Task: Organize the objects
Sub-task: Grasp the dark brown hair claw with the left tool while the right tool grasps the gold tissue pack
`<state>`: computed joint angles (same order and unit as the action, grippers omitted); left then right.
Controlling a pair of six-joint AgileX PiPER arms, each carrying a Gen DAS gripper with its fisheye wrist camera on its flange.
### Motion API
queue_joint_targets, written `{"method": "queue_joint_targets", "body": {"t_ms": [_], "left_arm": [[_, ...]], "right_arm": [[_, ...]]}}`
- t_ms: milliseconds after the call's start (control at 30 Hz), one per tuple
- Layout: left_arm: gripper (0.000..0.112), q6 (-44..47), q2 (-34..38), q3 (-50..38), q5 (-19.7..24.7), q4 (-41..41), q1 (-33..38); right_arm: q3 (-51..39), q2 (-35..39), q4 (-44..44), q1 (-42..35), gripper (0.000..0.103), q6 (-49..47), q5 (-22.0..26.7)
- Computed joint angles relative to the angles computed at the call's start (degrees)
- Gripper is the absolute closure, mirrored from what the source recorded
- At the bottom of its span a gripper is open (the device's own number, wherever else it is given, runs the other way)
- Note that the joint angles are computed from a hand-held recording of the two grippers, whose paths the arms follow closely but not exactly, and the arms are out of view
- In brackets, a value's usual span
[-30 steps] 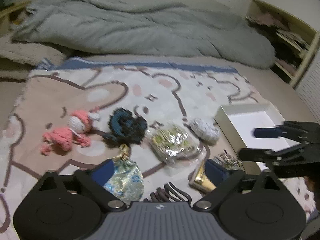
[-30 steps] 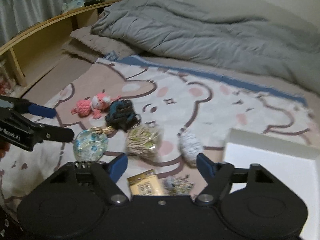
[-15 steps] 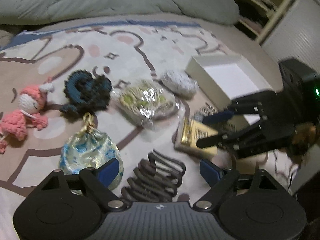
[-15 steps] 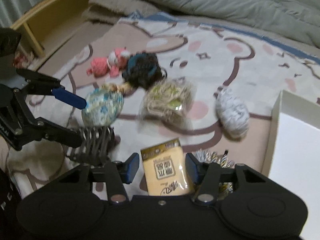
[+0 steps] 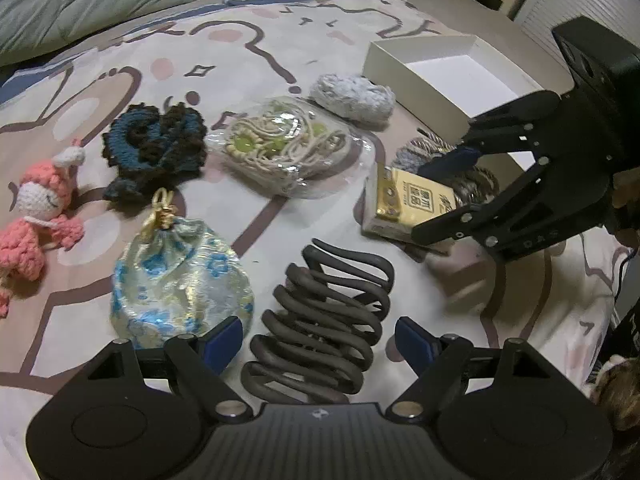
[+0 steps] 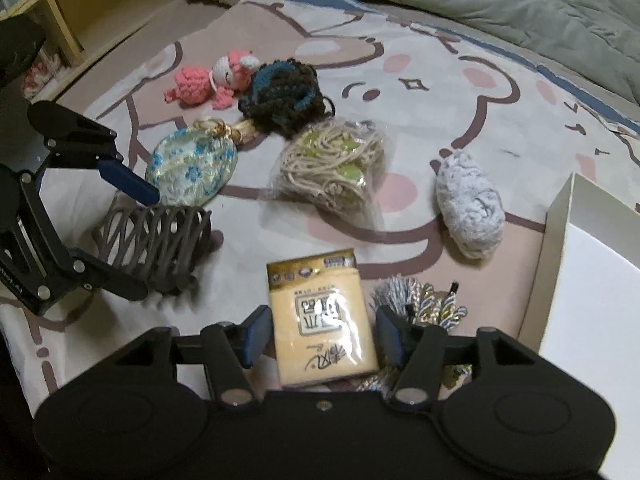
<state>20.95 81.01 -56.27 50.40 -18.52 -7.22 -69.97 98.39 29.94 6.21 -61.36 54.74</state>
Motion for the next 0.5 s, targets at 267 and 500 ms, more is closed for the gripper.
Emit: {"method": "queue_joint_targets", "body": {"t_ms": [267, 500], "left_arm": [[0.048, -4.9, 1.5, -1.7, 4.36, 4.3, -2.23], [0.046, -9.21, 2.01, -1.97, 2.79, 6.19, -3.72]], "right_arm": [[-0.72, -0.44, -6.3, 2.39, 0.05, 11.88, 3.29], [0.03, -1.37, -7.11, 3.48, 0.049, 15.64, 5.04]]}}
